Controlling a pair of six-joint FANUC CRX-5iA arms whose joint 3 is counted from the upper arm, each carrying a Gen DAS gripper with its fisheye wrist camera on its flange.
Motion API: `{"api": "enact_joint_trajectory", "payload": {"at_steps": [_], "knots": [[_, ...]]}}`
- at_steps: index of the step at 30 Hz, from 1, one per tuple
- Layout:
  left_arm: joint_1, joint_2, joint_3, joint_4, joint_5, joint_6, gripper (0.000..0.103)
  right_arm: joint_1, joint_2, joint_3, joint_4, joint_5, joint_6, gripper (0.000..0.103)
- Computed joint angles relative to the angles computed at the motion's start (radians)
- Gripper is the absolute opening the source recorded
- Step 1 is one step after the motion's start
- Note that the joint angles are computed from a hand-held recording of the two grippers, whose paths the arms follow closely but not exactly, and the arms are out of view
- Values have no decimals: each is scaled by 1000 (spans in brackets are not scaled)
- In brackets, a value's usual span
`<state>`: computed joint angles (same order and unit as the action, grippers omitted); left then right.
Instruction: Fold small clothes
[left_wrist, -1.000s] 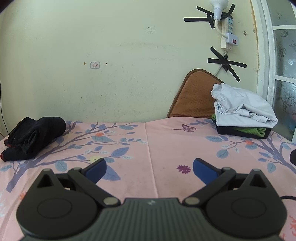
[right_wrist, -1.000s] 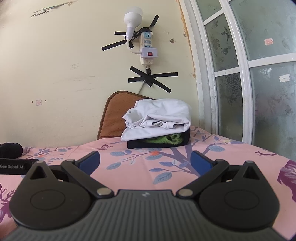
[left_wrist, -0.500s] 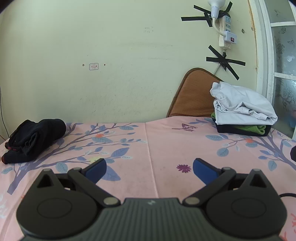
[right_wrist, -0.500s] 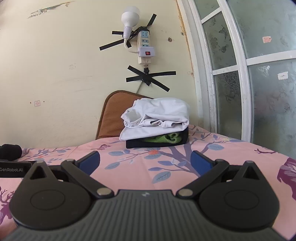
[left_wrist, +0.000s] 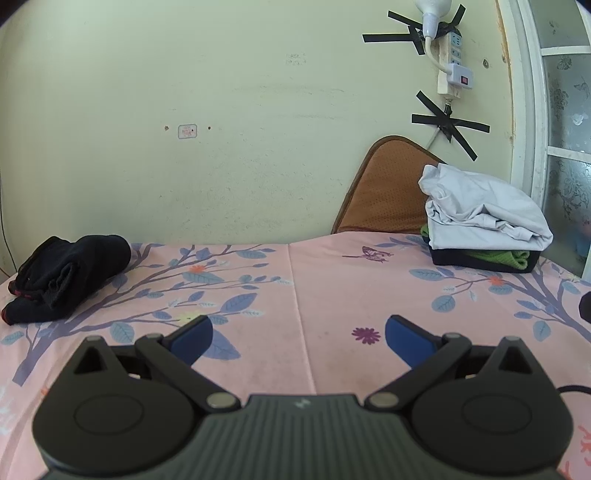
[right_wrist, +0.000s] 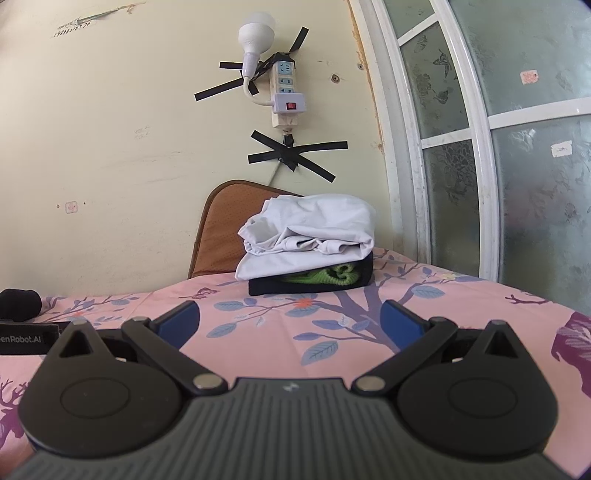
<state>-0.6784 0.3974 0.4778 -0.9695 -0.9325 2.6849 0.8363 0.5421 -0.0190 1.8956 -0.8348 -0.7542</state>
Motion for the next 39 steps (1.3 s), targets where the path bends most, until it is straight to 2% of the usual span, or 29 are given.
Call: {"api": "enact_joint_trajectory", "payload": {"at_steps": [31,39], "knots": [[17,-13,-20,39,44,-19,103,-5,-6,-5,-18,4,-26,103],[24,-2,-2,67,21,-36,103,-3,0,-4,12,-17,-1,103]]}}
